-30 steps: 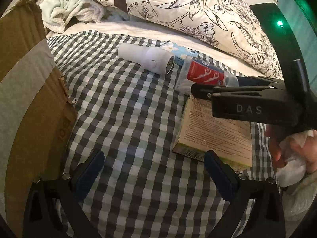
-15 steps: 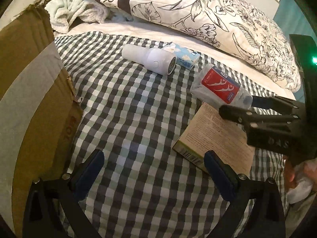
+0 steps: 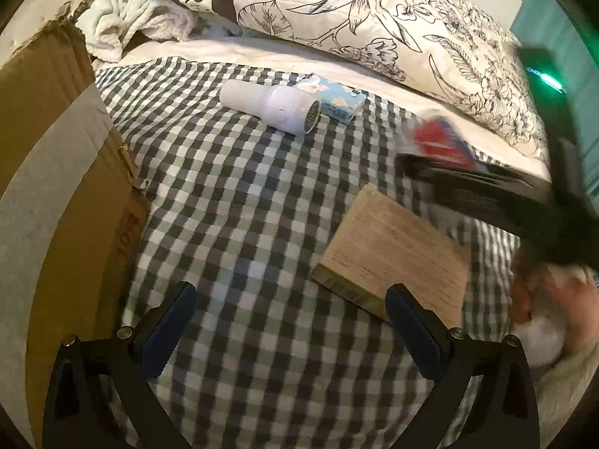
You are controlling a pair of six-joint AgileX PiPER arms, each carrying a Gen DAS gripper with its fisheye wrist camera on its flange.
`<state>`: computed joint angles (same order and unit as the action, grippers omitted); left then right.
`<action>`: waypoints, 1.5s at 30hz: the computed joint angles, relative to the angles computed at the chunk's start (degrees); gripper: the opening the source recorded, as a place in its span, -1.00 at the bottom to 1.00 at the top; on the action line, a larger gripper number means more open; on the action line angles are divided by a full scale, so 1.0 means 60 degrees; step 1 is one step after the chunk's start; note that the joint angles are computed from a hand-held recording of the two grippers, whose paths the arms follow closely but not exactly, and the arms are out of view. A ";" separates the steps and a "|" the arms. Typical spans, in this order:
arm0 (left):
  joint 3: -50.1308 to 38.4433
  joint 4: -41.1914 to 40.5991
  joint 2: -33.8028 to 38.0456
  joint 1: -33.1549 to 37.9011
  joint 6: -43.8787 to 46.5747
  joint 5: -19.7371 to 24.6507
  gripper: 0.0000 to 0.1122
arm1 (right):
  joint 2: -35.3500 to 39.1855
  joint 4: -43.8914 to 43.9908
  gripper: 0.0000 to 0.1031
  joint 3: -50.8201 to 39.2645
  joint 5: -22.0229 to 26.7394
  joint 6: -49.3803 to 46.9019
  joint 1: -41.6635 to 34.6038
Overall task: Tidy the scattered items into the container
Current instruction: 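Grasp the tan box with the left tool while the right tool grasps the water bottle, then lift the tan box and water bottle and carry them to the cardboard box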
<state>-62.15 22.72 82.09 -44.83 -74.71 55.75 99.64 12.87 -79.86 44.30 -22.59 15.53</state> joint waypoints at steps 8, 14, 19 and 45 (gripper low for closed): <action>-0.0405 -0.1807 0.1181 0.0710 -0.0547 -0.1972 0.84 | -0.2817 0.1857 0.24 0.2346 0.0042 -0.1312 -0.2647; -0.0284 -0.1148 0.1256 0.0783 -0.1730 -0.2484 0.57 | -0.3969 0.1941 0.24 0.3259 0.0287 -0.1970 -0.3499; 0.0400 -0.1019 0.0352 0.0896 -0.1827 -0.3233 -0.06 | -0.4257 0.2201 0.24 0.3387 0.0443 -0.2068 -0.3617; -0.5199 0.2635 0.3939 -0.2828 -0.0134 0.1718 -0.49 | -0.5180 0.2897 0.24 0.2736 0.1695 -0.3327 -0.6378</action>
